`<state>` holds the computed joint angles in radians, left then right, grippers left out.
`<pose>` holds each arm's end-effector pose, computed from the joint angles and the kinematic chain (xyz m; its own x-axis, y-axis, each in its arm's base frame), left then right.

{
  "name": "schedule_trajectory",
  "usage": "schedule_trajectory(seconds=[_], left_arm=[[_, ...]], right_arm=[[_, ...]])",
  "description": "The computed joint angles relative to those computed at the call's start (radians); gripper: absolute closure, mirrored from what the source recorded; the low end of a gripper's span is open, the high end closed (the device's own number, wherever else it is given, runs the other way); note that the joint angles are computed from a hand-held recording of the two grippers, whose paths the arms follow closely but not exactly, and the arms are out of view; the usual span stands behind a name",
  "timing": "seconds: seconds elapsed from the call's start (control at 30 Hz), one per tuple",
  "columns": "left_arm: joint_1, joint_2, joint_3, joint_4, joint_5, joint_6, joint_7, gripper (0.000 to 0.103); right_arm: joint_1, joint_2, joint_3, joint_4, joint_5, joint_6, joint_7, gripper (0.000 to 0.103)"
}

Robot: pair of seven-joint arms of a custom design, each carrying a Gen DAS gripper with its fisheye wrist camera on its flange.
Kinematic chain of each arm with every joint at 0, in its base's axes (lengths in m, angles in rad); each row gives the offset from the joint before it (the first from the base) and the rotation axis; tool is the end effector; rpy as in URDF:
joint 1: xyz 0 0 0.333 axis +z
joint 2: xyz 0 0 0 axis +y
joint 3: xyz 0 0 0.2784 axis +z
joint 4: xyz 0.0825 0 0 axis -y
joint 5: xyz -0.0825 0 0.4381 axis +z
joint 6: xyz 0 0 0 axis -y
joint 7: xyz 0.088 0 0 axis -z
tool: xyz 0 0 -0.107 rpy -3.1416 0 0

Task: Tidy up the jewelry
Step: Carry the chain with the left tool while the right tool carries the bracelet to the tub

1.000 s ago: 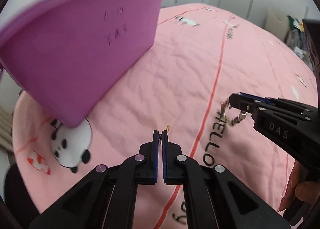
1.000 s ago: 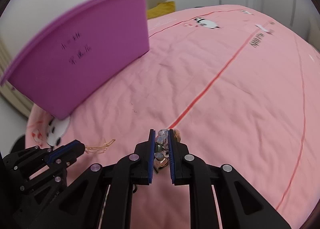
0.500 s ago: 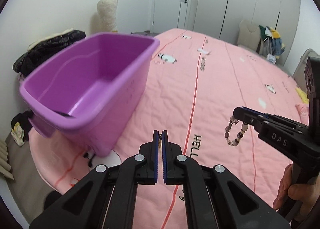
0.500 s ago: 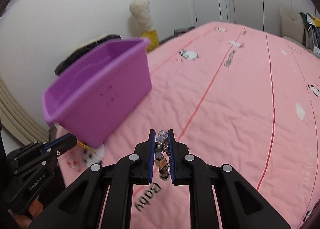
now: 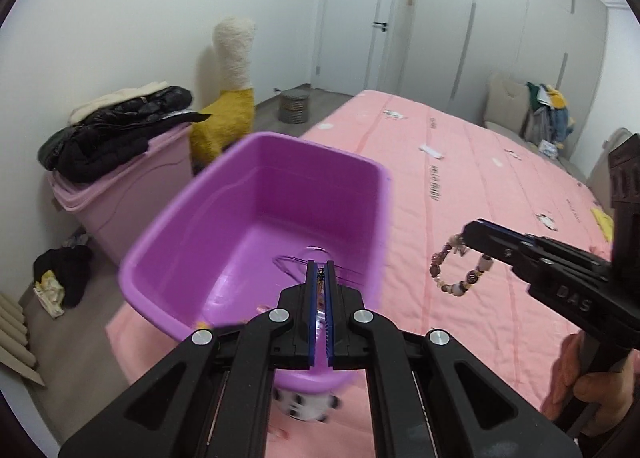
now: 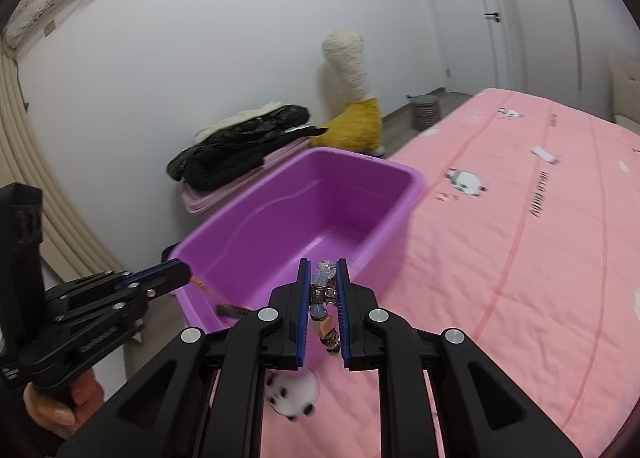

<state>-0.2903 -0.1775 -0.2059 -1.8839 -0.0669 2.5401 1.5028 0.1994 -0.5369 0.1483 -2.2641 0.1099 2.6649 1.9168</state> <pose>0.5385 -0.3008 0.6349 -0.4225 -0.9028 0.0802 -0.6379 0.2334 -0.7339 0.4804 0.1835 0.6320 0.0913 -0.9485 -0.3033 -0.6441 0.1760 -0.7444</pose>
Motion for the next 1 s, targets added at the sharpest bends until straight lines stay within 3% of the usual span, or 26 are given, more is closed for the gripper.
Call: schedule_trajectory(seconds=[0.13, 0.4, 0.5, 1.0], left_arm=[[0.038, 0.080, 0.009, 0.095, 0.060, -0.055, -0.011, 0.099], [0.082, 0.229, 0.004, 0.252, 0.049, -0.201, 0.012, 0.099], [0.094, 0.279, 0.002, 0.303, 0.041, -0.281, 0.002, 0.099], [0.093, 0.396, -0.010, 0.412, 0.119, -0.388, -0.034, 0.099]], right_arm=[[0.027, 0.163, -0.003, 0.161, 0.009, -0.024, -0.027, 0.091], [0.070, 0.421, -0.012, 0.421, -0.065, -0.189, -0.006, 0.091], [0.087, 0.465, -0.023, 0.458, -0.096, -0.244, 0.003, 0.091], [0.120, 0.598, -0.065, 0.566, -0.125, -0.367, 0.008, 0.091]])
